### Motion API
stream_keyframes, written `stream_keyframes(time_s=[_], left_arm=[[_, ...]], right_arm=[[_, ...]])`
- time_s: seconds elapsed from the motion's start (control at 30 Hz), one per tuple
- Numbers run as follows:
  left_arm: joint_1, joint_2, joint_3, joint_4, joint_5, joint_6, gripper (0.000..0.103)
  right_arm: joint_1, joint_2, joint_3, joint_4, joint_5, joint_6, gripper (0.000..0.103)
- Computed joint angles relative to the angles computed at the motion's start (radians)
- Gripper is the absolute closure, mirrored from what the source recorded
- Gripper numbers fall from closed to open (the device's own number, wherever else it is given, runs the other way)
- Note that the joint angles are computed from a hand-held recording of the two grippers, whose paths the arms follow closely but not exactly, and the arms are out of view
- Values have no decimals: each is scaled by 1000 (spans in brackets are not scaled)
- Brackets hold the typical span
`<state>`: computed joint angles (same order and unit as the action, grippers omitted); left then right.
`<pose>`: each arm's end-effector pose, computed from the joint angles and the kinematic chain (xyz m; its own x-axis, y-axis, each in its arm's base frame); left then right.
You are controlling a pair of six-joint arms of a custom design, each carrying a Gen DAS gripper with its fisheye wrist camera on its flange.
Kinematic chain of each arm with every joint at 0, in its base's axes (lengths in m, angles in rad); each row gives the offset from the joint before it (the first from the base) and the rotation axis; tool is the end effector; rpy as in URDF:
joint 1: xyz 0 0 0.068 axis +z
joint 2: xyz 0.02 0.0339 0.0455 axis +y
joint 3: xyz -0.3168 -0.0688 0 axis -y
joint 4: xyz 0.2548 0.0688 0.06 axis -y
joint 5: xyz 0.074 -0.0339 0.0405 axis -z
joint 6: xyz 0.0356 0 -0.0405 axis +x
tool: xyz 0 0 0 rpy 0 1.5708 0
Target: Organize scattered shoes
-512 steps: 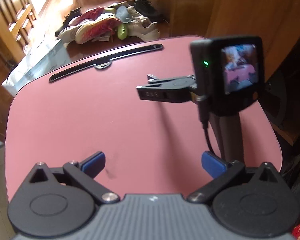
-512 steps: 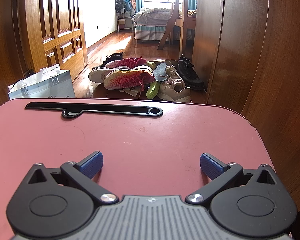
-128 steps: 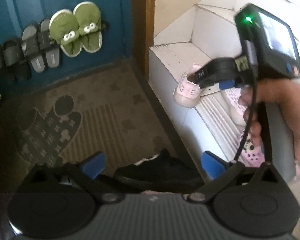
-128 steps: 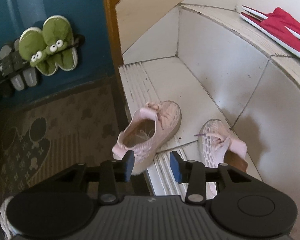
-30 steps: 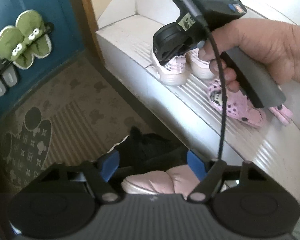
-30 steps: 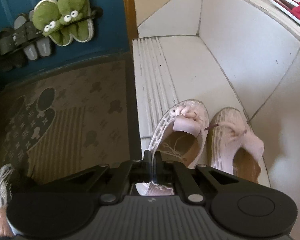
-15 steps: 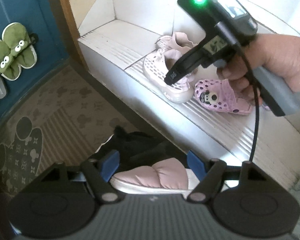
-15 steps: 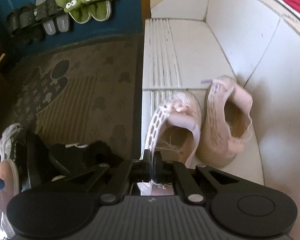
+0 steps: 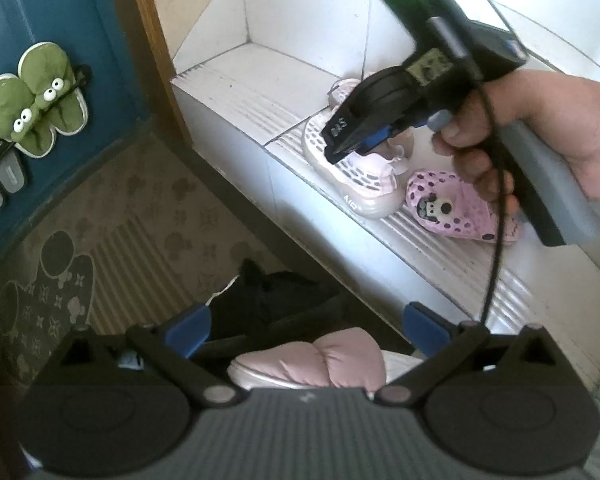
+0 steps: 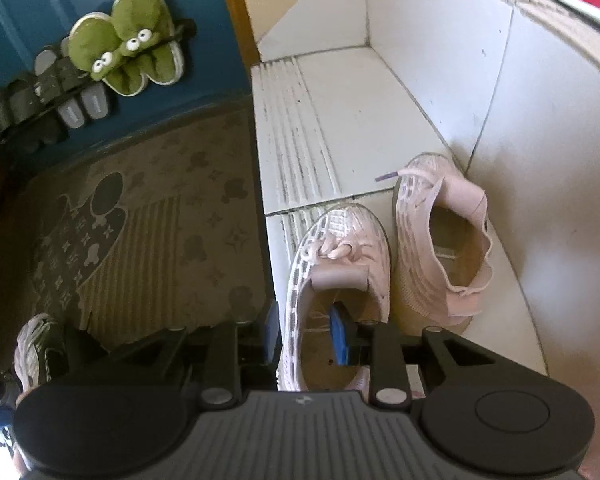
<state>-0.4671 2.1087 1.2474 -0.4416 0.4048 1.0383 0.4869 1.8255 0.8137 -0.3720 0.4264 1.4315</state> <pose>0.3705 -0.2026 0.1284 -0.0003 0.8871 -0.4616 0.9992 0.0187 0.0352 0.2770 0.1300 0.1313 -0.4751 0.7687 -0.4283 0.8103 0.5720 0.1277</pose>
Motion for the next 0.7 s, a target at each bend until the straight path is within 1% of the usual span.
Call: stream_keyframes(time_s=[0.2,0.3,0.57,0.6,0.63,0.7], left_arm=[[-8,2,-5,15,-49,8,0],[-15,7,-4,22,-73,3,0],[-16,10,-19,41,-94,16,0],[-13,11,-19,41,-90,20,0],[-9,10,-20,41,-80,25,0],[2,10,-19,39,-59,33,0]], right_arm=[[-38,48,3,55,-22,3,76],[-40,62,10,59,-17,-4,76],[-29,73,4,75,12,-10,76],[-28,78,6,73,15,-19,77],[-27,87,18,58,20,-28,86],[-26,90,23,49,25,-31,91]])
